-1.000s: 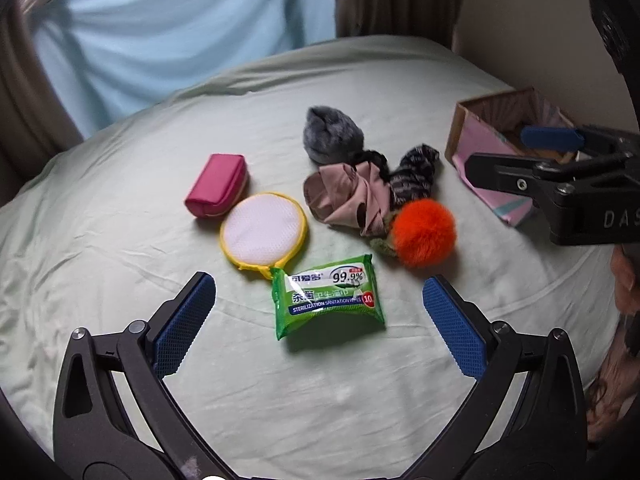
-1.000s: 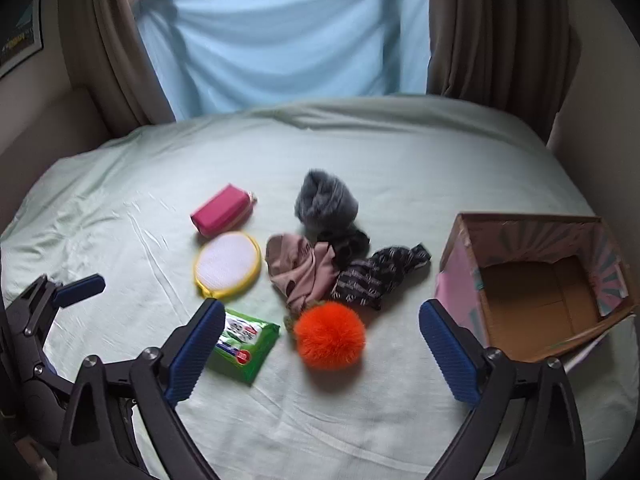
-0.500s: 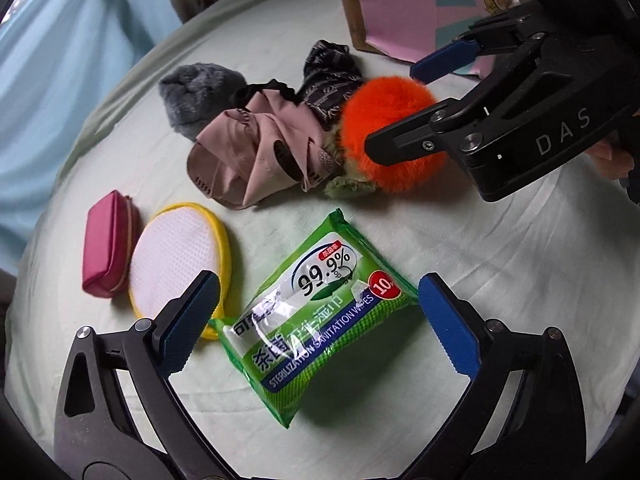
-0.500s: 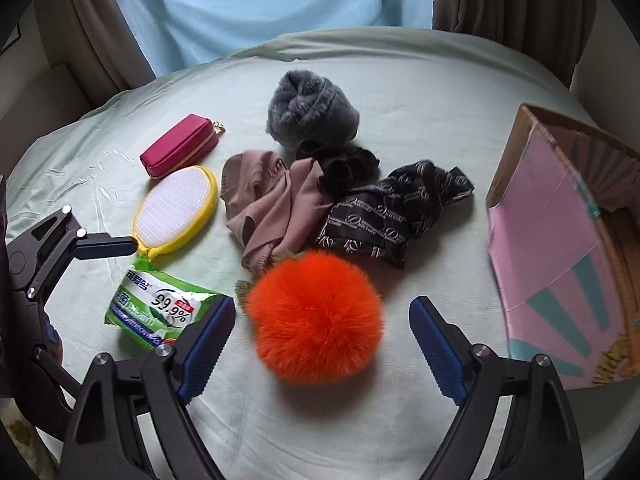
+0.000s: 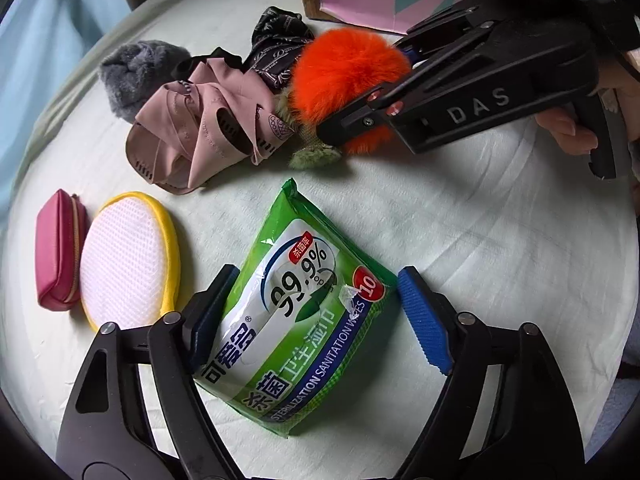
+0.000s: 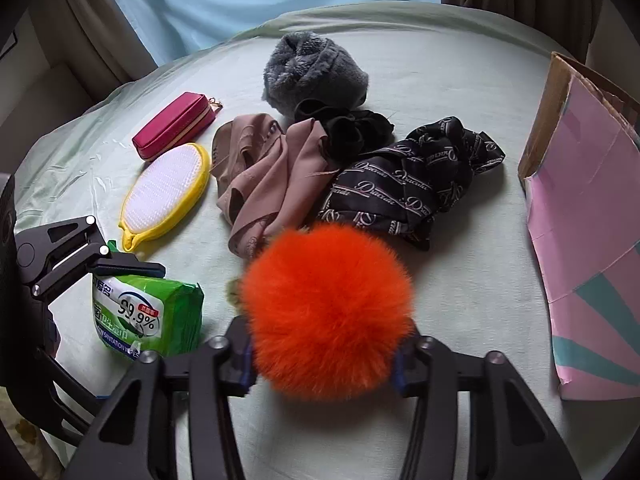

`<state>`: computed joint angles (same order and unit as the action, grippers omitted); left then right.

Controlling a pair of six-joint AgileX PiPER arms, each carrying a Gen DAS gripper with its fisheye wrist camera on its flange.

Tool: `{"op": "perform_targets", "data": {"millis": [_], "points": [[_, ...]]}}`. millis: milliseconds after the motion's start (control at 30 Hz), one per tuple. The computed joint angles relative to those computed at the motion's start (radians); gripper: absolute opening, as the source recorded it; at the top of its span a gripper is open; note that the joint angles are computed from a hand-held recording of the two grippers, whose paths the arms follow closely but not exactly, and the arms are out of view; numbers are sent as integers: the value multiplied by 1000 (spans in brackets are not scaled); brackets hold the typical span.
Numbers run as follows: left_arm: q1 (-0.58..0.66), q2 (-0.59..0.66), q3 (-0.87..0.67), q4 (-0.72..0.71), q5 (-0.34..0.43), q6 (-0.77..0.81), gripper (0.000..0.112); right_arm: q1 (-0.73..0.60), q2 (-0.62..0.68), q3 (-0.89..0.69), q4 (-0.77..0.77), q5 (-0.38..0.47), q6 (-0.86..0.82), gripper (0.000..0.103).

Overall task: Organize soft objects
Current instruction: 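Grasp the green wipes pack with left tool while right tool grasps orange pompom, then carry wipes pack and pompom into the box and open both tools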

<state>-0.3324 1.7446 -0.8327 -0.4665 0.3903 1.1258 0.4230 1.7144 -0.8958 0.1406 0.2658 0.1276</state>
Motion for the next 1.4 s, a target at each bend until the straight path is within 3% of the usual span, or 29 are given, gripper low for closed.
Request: {"op": "perform_targets", "data": {"millis": [33, 200, 233, 267, 300, 500, 667, 767, 1033, 1167, 1400], "points": [[-4, -6, 6, 7, -7, -8, 74, 5, 4, -6, -17, 3, 17, 36], [0, -49, 36, 43, -8, -74, 63, 30, -24, 12, -139, -1, 133, 34], [2, -57, 40, 53, -8, -88, 58, 33, -29, 14, -157, 0, 151, 33], [4, -65, 43, 64, -8, -108, 44, 34, -38, 20, -168, -1, 162, 33], [8, -74, 44, 77, -2, -130, 40, 36, -47, 23, -177, 0, 174, 33], [1, -136, 46, 159, 24, -281, 39, 54, -90, 13, -258, 34, 269, 33], [-2, -224, 4, 233, 112, -418, 39, 65, -172, 2, -305, 103, 312, 33], [-12, -287, -46, 281, 193, -501, 39, 74, -239, -35, -329, 189, 333, 33], [-78, -361, -272, 402, 383, -740, 39, 38, -388, -184, -318, 393, 299, 33], [-154, -308, -459, 485, 476, -931, 39, -48, -422, -274, -235, 461, 179, 33], [-343, -101, -879, 596, 634, -1285, 39, -342, -426, -464, 13, 636, -197, 33]]}}
